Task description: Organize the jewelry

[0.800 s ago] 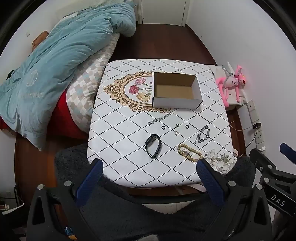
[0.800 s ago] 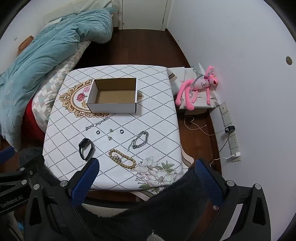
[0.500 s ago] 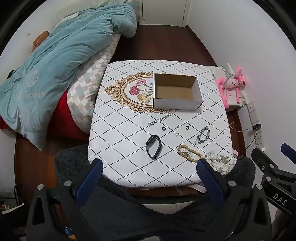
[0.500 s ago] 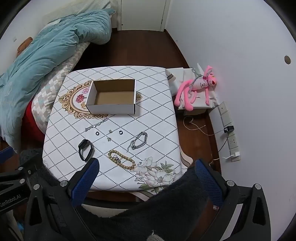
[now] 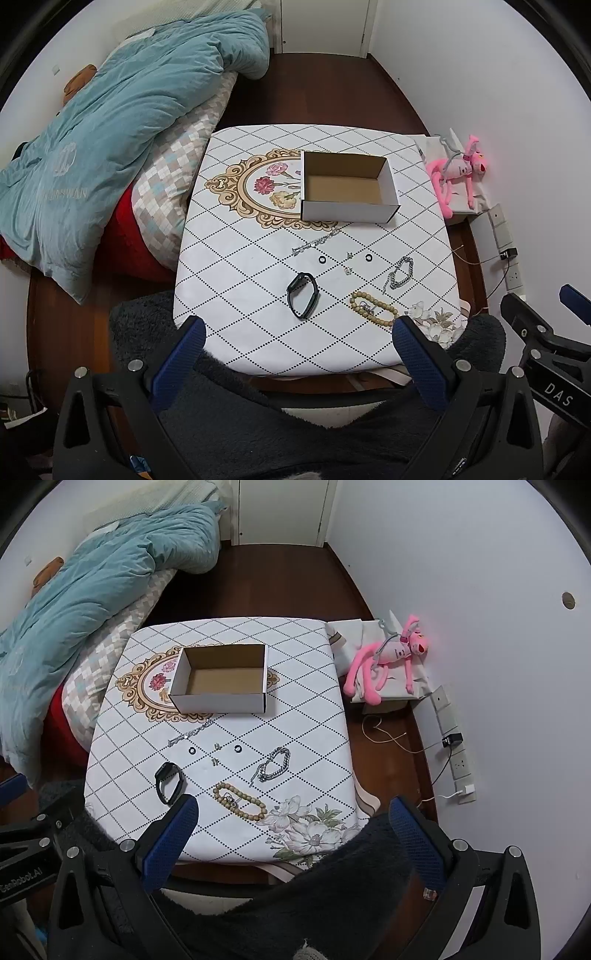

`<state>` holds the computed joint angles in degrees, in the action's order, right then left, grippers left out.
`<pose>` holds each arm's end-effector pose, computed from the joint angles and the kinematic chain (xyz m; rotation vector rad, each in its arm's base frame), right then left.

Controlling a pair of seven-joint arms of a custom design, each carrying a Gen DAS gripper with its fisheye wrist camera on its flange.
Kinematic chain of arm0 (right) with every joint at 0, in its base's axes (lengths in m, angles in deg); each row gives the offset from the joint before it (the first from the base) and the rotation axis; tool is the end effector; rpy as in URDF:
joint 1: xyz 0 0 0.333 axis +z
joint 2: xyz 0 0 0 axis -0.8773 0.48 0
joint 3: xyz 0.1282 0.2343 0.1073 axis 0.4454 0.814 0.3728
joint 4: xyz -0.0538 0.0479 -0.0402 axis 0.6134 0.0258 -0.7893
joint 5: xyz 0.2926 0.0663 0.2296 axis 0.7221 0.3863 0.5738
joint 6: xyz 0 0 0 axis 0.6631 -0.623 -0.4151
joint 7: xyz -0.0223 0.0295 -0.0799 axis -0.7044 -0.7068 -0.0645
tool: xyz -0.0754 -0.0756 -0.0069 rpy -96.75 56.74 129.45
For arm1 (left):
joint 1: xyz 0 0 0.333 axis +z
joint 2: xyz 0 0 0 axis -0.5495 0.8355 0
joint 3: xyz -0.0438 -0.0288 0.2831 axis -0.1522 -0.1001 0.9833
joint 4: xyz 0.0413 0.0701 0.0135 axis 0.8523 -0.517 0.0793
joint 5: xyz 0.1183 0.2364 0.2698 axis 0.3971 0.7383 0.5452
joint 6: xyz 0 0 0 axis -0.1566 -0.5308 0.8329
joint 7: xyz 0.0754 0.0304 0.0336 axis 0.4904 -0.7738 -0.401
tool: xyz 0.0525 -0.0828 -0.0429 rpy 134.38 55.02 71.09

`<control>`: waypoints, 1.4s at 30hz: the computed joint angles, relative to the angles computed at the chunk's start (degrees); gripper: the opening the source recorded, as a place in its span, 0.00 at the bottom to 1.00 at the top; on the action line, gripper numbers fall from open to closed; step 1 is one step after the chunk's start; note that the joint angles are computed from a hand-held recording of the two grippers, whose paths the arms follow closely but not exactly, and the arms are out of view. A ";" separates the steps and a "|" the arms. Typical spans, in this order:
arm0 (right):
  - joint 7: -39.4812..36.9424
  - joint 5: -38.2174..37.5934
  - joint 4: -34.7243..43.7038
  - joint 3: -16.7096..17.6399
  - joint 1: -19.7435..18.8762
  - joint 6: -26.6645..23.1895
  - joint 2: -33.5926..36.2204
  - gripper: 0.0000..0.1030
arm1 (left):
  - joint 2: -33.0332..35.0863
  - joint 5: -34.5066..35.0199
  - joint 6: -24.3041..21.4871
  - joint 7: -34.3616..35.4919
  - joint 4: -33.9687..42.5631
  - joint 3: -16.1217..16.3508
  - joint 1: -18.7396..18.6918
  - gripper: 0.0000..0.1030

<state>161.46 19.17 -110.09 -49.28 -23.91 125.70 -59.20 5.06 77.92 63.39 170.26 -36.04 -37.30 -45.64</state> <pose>0.4404 0.3864 0.6133 -1.7537 2.3785 -0.5915 0.5017 -0.2264 0.5932 -1.7589 2.3392 -0.4347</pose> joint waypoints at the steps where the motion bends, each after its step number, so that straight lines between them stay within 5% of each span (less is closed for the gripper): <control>1: -0.07 -0.05 0.12 -0.02 -0.01 -0.05 0.03 1.00 | -0.30 -0.11 0.31 0.09 -0.47 0.03 0.01 1.00; 42: 0.47 -1.35 -0.09 0.47 0.16 -0.80 -0.72 1.00 | -1.44 -0.71 1.64 -0.09 -1.03 0.15 -0.11 1.00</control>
<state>161.94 17.82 -110.17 -48.81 -23.75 124.91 -59.92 3.62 77.21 65.03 170.17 -37.07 -37.15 -45.75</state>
